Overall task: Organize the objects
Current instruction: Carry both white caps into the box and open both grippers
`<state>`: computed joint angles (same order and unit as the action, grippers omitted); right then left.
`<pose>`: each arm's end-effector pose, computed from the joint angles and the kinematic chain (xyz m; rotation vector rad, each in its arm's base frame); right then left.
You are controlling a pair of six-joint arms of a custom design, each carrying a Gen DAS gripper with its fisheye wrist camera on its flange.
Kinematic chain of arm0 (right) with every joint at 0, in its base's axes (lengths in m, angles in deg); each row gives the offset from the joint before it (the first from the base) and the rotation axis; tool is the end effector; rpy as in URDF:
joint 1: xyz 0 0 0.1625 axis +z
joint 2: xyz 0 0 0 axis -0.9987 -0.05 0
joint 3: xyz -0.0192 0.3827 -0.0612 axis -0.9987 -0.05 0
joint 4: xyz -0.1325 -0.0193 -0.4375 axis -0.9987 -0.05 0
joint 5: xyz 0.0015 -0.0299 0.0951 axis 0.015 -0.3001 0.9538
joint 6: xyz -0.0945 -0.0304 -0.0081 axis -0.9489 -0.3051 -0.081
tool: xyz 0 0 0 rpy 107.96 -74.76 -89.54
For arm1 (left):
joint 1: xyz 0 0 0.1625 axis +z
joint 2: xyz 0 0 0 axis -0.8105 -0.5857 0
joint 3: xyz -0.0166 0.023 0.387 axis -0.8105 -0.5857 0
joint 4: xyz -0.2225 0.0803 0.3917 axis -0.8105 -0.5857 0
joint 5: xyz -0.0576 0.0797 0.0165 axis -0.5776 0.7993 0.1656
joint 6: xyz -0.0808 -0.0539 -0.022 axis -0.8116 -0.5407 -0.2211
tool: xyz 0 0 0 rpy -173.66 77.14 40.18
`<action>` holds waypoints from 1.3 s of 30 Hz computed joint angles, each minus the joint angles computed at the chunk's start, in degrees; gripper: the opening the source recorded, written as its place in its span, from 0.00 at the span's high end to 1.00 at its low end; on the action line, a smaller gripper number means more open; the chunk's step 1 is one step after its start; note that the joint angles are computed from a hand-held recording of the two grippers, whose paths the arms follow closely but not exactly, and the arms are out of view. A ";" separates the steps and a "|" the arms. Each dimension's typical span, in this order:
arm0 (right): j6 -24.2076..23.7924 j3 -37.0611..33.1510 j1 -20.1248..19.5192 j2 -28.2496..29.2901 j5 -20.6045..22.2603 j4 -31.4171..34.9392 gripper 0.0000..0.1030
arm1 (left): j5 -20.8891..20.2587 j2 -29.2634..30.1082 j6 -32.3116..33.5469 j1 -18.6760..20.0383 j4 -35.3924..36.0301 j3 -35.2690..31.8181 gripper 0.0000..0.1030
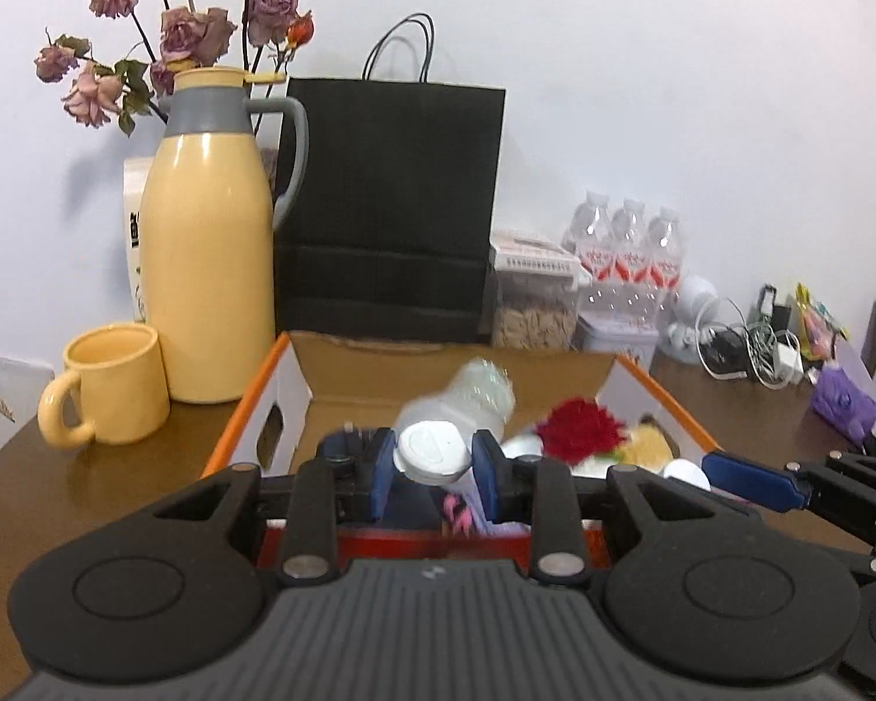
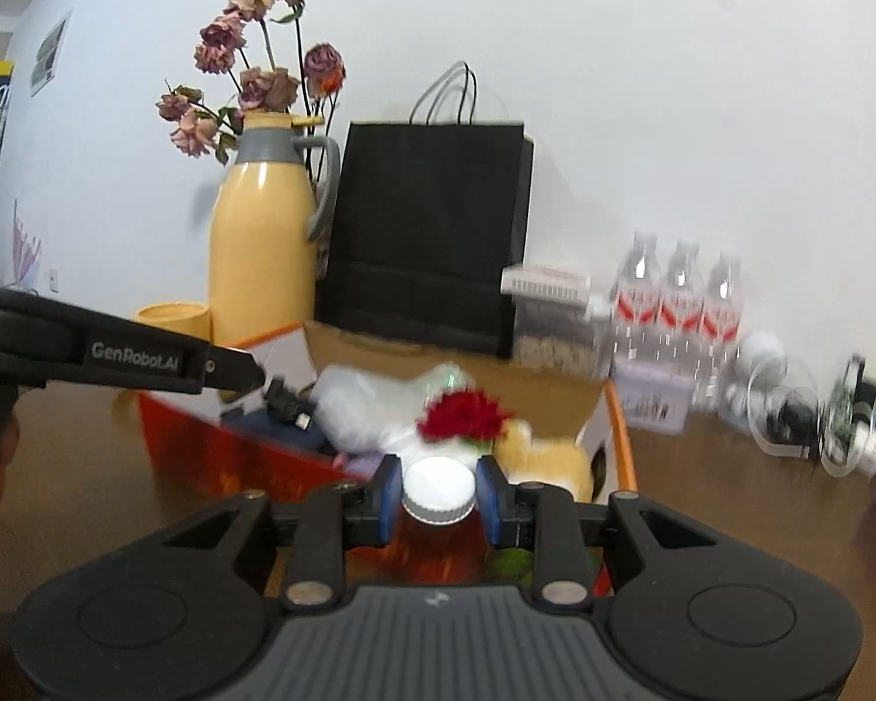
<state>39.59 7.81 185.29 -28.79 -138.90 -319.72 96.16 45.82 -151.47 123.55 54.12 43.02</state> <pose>0.1626 -0.5794 -0.0226 0.3725 -1.7559 1.3947 -0.1091 -0.7027 0.0841 1.2352 2.3967 -1.1255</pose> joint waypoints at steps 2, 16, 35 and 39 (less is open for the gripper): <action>0.11 -1.39 -0.14 -0.32 0.60 1.32 0.75 | -0.21 1.26 -0.58 -0.15 0.00 -1.82 0.71; 2.47 -13.40 -2.72 1.58 0.22 6.51 0.74 | -2.39 12.68 -3.09 0.07 5.55 -18.33 0.71; 6.90 -12.10 -3.90 -0.20 -0.50 11.87 0.00 | -6.35 14.55 -2.69 -0.02 1.46 -20.21 0.00; 6.47 -12.02 -3.68 -0.17 -0.68 11.87 0.00 | -6.04 13.91 -2.52 -0.01 1.06 -19.23 0.00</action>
